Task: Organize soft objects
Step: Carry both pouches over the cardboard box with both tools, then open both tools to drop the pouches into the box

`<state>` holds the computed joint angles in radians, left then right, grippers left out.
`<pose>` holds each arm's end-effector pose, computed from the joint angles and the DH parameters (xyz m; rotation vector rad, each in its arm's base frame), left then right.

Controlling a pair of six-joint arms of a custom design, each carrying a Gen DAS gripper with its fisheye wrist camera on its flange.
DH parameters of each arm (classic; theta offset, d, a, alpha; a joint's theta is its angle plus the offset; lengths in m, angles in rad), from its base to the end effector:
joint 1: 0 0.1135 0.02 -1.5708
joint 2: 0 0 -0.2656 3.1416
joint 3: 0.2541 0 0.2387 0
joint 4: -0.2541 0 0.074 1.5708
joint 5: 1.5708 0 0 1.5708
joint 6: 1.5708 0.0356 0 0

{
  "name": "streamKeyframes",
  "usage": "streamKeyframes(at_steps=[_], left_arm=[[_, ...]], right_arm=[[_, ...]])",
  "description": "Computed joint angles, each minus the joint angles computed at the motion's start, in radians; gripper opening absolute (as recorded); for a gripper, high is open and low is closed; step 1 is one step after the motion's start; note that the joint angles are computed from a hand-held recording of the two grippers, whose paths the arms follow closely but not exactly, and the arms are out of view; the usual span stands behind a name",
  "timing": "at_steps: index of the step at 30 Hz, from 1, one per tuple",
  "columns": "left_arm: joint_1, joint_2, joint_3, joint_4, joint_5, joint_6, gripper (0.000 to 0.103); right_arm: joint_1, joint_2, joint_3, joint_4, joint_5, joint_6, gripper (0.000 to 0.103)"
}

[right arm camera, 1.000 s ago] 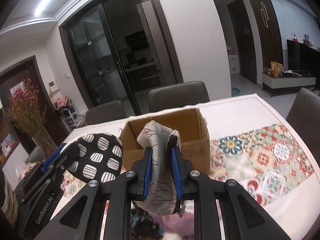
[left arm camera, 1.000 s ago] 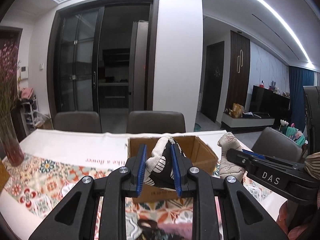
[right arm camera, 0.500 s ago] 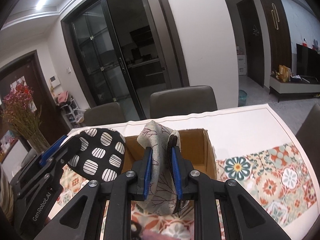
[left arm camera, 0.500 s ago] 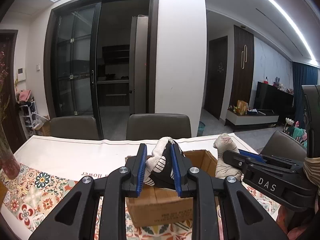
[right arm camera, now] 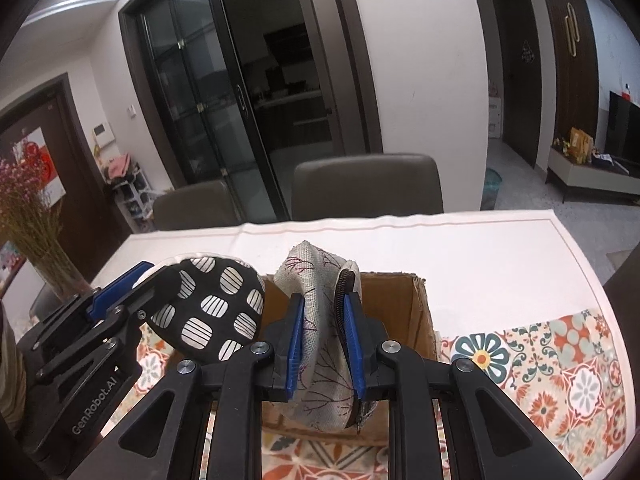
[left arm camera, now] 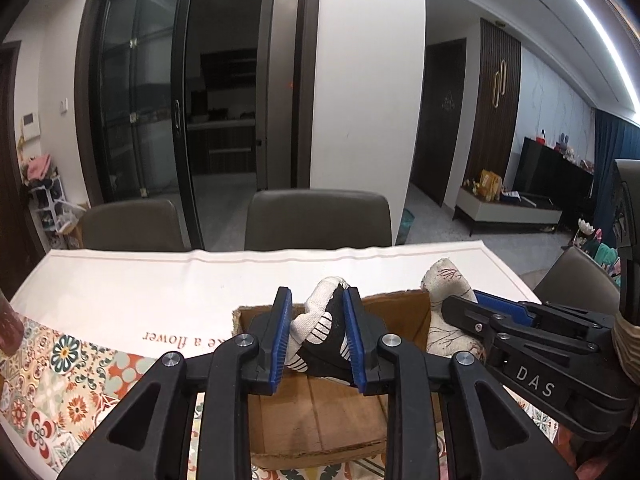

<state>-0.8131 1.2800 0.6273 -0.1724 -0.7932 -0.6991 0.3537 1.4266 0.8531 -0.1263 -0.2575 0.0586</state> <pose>0.1772 -0.1504 0.2026 -0.2222 2.1014 0.0757 0.2702 0.1094 0.2316 -0.4731 2.2447 0.5083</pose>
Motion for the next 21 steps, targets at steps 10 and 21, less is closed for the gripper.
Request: streamKeyframes(at_steps=[10,21], left_arm=[[0.049,0.082,0.026,0.000,0.067,0.001,0.034],[0.009,0.052,0.008,-0.127,0.006,-0.117,0.053]], right_arm=[[-0.023,0.155,0.072,-0.028,-0.039,-0.006,0.041],[0.013,0.145,0.067,-0.061,0.062,-0.017,0.063]])
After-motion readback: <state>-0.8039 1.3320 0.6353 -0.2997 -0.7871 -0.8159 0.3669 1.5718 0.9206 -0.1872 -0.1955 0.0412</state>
